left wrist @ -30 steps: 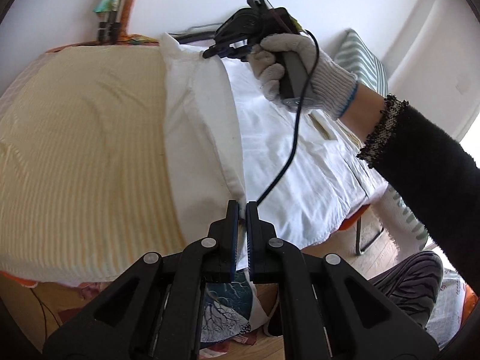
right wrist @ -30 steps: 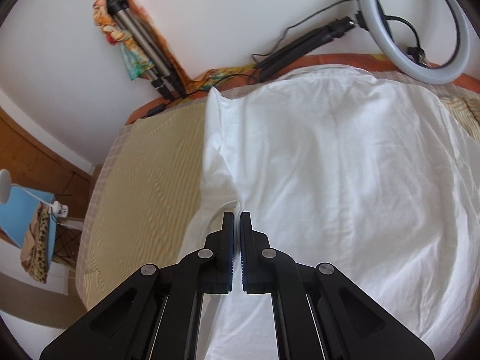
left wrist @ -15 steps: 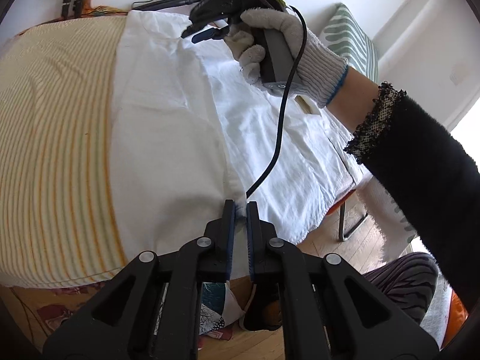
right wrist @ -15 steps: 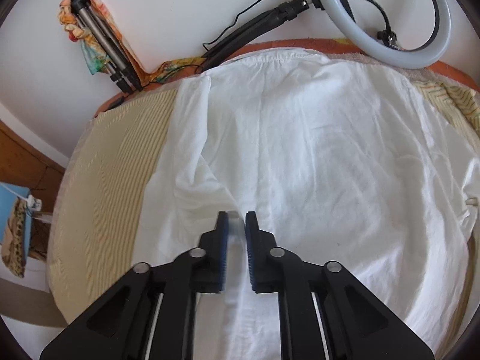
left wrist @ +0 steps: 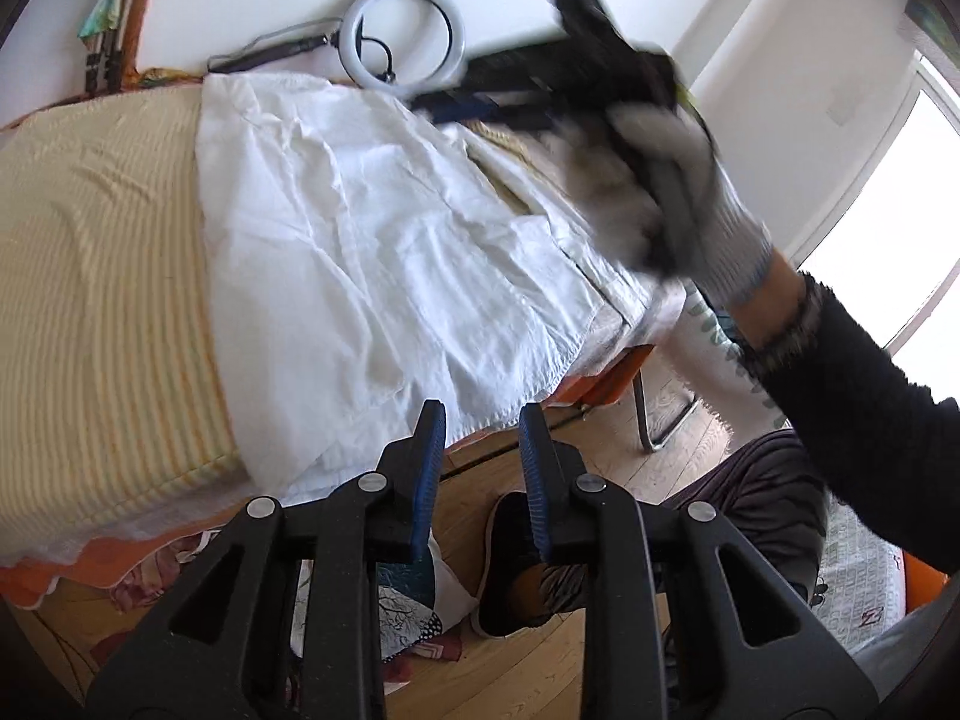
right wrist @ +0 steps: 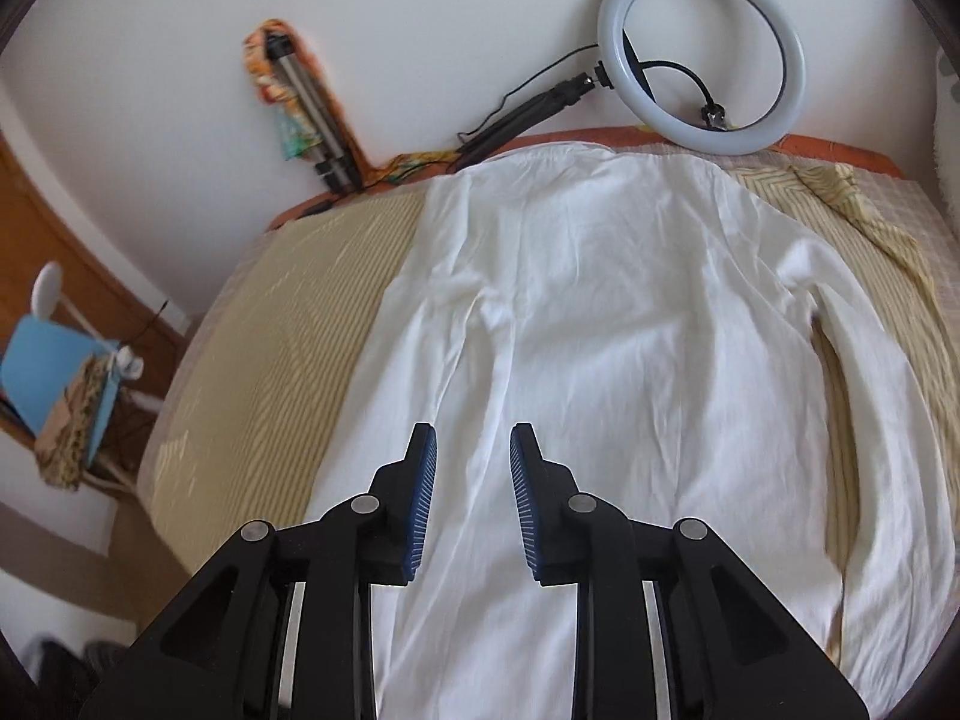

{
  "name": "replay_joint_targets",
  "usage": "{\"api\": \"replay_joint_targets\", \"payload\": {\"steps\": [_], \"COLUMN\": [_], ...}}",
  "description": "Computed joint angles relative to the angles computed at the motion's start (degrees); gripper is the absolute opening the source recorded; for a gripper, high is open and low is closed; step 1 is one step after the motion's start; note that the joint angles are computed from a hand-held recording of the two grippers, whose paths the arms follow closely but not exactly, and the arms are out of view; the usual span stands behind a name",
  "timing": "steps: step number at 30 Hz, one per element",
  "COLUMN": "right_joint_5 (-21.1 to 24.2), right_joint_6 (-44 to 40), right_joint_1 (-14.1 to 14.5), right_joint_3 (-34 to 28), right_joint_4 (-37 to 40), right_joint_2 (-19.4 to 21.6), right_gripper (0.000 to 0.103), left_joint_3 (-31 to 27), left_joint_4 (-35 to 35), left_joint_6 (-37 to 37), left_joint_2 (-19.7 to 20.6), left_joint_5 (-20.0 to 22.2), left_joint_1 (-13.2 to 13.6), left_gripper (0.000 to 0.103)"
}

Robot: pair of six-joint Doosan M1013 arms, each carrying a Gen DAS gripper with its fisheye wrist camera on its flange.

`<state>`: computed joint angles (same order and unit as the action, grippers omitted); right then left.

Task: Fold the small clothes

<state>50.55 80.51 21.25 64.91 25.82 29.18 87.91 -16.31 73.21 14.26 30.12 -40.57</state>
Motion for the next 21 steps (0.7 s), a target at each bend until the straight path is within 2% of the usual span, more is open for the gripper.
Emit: {"api": "replay_joint_targets", "payload": {"steps": [3,6,8,9,10,11,13,15,16,18,19,21], "right_joint_5": [-0.5,2.0,3.7,4.6,5.0,5.6,7.5,5.8,6.0,6.9,7.5,6.9], "right_joint_6": [-1.3,-2.6,-3.1,-3.1,-3.1,-2.9,-2.5,-3.9,-4.2,-5.7,-6.0,-5.6], "right_joint_1": [0.3,0.6,1.0,1.2,1.3,1.4,1.7,1.8,1.9,1.7,1.8,2.3], "right_joint_3": [5.6,9.2,10.8,11.4,11.9,12.2,11.8,12.5,12.5,12.4,12.2,12.2], "right_joint_4": [1.9,5.1,6.4,6.8,7.1,7.6,7.9,8.5,8.5,11.3,12.0,10.8], "right_joint_2": [-3.3,-4.6,-4.7,-4.4,-4.2,-3.8,-2.6,-2.8,-2.9,-2.8,-2.5,-2.5], "right_gripper": [0.024,0.024,0.024,0.026,0.033,0.038,0.038,0.04,0.038,0.018,0.005,0.004], "left_joint_3": [1.4,2.4,3.1,3.5,3.5,3.2,2.0,0.3,-0.7,-2.4,-3.3,-6.4], "left_joint_4": [4.7,9.9,7.4,4.3,3.1,4.2,9.5,14.4,16.0,19.1,19.9,23.6], "left_joint_6": [-5.6,-14.9,-17.0,-16.3,-15.9,-17.1,-20.1,-22.9,-23.6,-25.4,-25.5,-26.1], "left_joint_2": [-1.1,-1.4,-1.4,-1.3,-1.1,-1.0,-0.5,0.2,0.7,1.7,2.4,4.5], "left_joint_5": [-1.1,-0.2,-0.1,-0.5,-0.6,-0.2,1.2,2.8,3.7,4.7,5.2,7.6], "left_joint_1": [0.4,1.5,2.9,3.6,4.0,4.1,3.7,3.5,3.7,4.0,4.3,4.8], "left_gripper": [0.024,0.024,0.024,0.024,0.024,0.024,0.024,0.024,0.024,0.024,0.024,0.024]}}
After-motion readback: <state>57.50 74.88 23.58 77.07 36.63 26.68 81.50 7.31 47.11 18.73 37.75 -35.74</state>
